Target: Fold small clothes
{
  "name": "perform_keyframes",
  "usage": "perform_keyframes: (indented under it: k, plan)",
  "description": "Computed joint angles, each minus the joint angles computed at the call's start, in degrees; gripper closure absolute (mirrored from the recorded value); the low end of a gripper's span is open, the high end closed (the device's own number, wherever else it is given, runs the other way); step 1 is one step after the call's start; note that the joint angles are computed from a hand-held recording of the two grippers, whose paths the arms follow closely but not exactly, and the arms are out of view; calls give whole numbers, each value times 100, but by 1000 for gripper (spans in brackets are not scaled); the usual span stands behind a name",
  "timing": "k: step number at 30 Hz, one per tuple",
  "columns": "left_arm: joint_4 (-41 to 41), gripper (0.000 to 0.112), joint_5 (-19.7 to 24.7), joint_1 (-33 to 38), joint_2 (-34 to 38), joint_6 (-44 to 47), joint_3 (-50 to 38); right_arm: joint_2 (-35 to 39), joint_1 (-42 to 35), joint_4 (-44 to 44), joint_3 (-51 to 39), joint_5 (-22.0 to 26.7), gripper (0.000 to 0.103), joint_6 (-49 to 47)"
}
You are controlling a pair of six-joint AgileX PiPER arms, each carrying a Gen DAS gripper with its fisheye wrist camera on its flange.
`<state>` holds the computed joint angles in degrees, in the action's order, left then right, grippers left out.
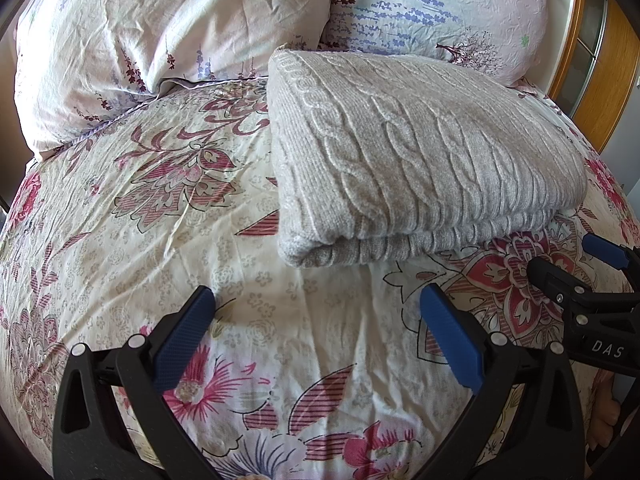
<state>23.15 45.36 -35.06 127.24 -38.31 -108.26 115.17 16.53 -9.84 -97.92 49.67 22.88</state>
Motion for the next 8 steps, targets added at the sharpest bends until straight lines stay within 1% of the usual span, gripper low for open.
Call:
perform_keyframes:
  k: [8]
  plan:
    - [4,11,2,-3,-1,-5,0,-3,-2,-1,5,-3,2,2]
